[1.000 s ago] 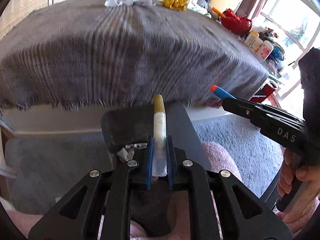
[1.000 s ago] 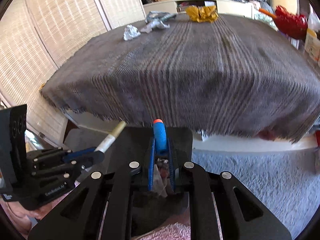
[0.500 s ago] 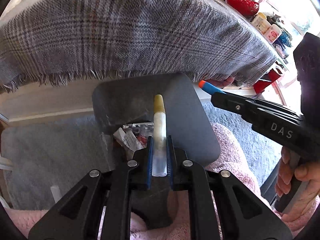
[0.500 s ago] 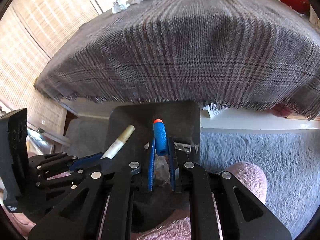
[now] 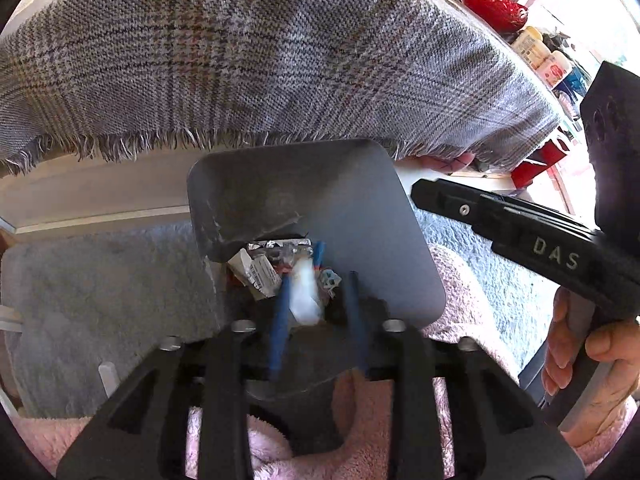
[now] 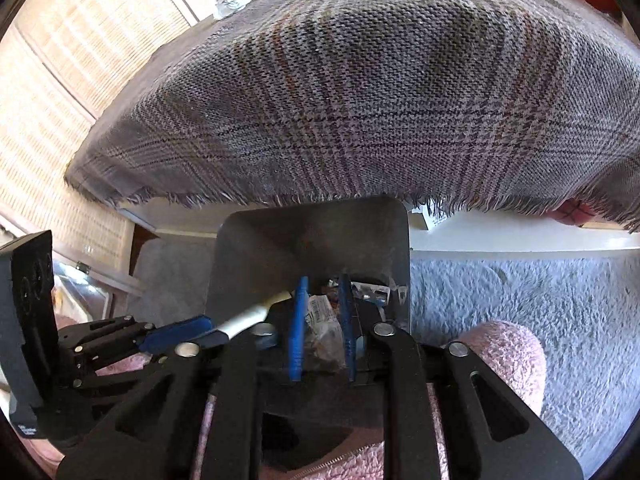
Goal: Collect trash
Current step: 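Open both tools over the bin to drop the tube and dart, then raise both open tools back over the crumpled paper on the table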
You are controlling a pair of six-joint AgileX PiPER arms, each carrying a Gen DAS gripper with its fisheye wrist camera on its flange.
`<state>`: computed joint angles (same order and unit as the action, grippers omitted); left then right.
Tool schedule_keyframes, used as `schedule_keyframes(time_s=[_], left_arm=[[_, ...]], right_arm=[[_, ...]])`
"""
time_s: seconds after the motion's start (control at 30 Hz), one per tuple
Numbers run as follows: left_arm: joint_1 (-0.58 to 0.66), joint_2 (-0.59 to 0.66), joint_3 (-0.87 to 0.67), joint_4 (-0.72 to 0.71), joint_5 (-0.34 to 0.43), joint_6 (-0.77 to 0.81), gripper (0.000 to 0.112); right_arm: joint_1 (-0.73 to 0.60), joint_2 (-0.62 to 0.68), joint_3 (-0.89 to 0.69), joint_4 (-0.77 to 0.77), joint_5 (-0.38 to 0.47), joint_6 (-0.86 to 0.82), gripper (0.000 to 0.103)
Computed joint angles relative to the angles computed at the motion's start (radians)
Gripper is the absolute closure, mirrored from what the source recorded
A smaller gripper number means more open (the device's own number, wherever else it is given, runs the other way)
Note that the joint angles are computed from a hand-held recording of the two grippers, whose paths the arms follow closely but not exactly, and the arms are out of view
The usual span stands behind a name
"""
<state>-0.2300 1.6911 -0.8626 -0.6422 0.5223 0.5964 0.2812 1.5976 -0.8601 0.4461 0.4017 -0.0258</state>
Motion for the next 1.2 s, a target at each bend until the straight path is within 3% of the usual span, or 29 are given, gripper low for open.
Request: schedule_keyframes(time_s=[0.03,0.1,0.2,0.33,0.53,0.7,1.07,1.2], left_arm=[[0.001,-0.007,0.004,0.006,-0.004,-0.002,0.070],[-0.008,-0.021,0.011,0.047,-0.027,-0.036,0.058],[-0.017,-0.039,0.017,0.104,-0.053,-0.088,0.043],[-0.025,-0.060,0.026,0.132,-0.067,-0.113,0.022],[-0.019,-0.064,0.023,0.110,-0.043,-0.079,0.017],[-0.008,-0.085,0.011,0.120,-0.024,-0.105,0.017],[0.050,-0.134,-0.140,0.225,0.093,-0.208,0.017],[0.089,-0.103,-0.275,0.226,0.164,-0.202,0.017]], right_arm=[[0.000,-0.008,0.009,-0.010,-0.012,0.014,0.035],[0.012,-0.017,0.009,-0.097,-0.019,0.104,0.033],[0.014,-0.032,0.017,-0.172,-0.027,0.191,0.011],[-0.002,-0.039,0.015,-0.174,-0.016,0.200,0.004],[-0.039,-0.036,0.011,-0.047,-0.007,0.073,0.004],[-0.064,-0.049,0.000,-0.026,0.009,0.049,0.004],[-0.102,-0.088,-0.180,-0.292,0.104,0.190,0.004],[-0.127,-0.060,-0.285,-0.296,0.148,0.147,0.004]])
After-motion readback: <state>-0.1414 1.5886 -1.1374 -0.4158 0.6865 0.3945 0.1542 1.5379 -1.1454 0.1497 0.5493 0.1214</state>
